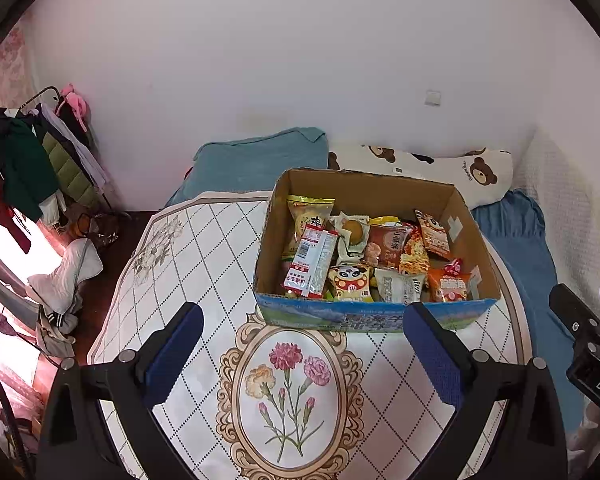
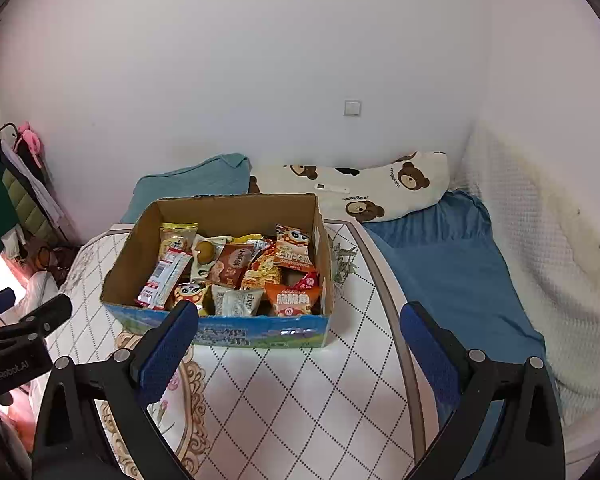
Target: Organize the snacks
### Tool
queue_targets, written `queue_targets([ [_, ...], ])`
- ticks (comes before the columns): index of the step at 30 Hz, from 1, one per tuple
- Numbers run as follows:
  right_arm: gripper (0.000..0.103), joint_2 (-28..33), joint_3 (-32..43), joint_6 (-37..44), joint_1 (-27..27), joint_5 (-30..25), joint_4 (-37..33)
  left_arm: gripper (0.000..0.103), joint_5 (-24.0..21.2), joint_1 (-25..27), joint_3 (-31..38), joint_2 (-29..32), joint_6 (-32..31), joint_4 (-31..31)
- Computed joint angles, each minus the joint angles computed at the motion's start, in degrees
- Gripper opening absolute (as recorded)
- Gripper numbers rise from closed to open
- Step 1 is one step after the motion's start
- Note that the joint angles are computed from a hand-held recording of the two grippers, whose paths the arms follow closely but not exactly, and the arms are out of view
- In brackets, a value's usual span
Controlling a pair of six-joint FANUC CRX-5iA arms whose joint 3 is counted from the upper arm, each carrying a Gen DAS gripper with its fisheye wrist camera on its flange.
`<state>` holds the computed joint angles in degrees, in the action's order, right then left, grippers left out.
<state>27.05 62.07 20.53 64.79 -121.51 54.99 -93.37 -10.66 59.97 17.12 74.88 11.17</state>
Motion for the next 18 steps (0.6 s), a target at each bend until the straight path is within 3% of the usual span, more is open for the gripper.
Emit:
queue_targets([
  [6,0.103,-0.8,-1.9,-0.6,-1.2,1.4,-1.8,0.102,-0.4,-0.4,1.0,1.2,0.3,-0.6],
  [18,0.103,1.0,1.3,1.7,-1.8,1.3,-1.0,0.102,-0.5,-0.4,1.7,2.1,0.5,0.4],
])
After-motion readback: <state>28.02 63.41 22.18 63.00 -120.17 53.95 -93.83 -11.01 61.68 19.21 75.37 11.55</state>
